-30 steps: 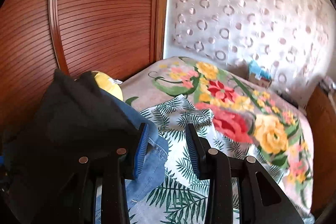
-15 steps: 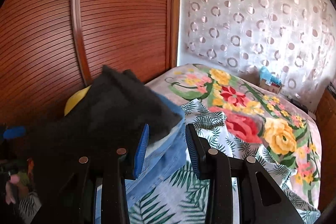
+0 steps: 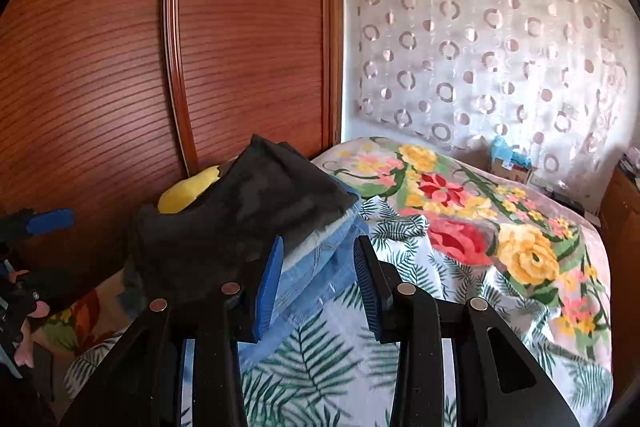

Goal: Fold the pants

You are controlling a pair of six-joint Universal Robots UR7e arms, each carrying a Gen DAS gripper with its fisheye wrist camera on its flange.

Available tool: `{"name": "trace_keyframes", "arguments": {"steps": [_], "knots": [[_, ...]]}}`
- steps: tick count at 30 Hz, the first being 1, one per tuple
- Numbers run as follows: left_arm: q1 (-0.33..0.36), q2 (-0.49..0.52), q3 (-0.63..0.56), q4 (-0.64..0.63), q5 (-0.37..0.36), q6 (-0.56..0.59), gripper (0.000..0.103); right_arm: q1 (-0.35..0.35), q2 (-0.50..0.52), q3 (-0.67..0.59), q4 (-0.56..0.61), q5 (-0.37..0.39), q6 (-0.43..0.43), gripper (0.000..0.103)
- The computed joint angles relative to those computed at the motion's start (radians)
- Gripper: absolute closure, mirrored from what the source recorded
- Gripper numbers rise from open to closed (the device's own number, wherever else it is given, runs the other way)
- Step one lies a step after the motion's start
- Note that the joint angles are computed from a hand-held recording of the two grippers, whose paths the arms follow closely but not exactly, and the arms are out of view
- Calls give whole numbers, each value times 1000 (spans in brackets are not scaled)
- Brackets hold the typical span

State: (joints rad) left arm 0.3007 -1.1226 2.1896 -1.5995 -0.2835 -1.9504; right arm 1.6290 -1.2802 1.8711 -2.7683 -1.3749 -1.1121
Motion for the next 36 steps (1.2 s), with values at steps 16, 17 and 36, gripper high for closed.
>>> {"name": "trace_keyframes", "arguments": {"steps": [16,17,36], "knots": [[-70,113,-64,-48,-18,51,14,-169,-321,262,-43,78,-2,39],[-73,122,-66,-67,-19,66,14,-177,-336,274,-45,82,0,37],[-130,302,-87,-515,-78,366,14,-326,-624,516,-132,134,46,31]]}}
